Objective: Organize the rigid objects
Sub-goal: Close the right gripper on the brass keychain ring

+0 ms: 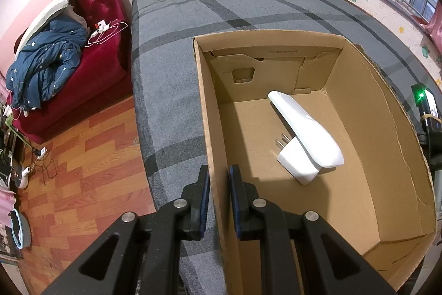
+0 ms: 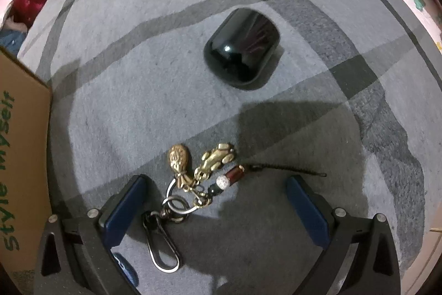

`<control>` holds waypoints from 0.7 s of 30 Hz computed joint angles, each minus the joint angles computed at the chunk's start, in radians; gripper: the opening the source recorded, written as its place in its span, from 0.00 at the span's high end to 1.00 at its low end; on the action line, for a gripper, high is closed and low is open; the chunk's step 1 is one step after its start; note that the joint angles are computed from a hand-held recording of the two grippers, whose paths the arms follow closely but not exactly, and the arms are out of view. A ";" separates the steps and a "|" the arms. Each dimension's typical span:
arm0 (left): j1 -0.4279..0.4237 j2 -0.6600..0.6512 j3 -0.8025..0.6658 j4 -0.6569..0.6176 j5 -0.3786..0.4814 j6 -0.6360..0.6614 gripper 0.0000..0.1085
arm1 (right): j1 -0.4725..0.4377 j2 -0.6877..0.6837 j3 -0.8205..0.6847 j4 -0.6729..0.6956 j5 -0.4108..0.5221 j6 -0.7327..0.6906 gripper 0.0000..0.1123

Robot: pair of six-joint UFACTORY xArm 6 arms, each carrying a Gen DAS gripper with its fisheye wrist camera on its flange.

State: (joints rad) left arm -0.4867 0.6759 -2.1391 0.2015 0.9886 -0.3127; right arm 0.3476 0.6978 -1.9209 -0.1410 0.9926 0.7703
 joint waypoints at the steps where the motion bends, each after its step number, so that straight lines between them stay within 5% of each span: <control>1: 0.000 0.000 -0.001 -0.001 0.000 0.000 0.86 | -0.002 -0.004 0.009 -0.005 -0.009 0.012 0.08; 9: 0.000 0.001 -0.004 0.000 0.004 0.002 0.86 | 0.012 0.008 -0.017 -0.059 0.012 0.067 0.11; 11: 0.000 0.002 -0.005 0.002 0.005 0.003 0.86 | 0.018 -0.001 -0.007 -0.075 0.009 0.073 0.22; 15: 0.000 0.004 -0.007 0.004 0.006 0.002 0.86 | 0.029 -0.012 -0.018 -0.095 0.020 0.090 0.88; 21: -0.002 0.009 -0.016 0.008 0.012 0.000 0.86 | 0.053 -0.004 -0.052 -0.129 0.063 0.091 0.89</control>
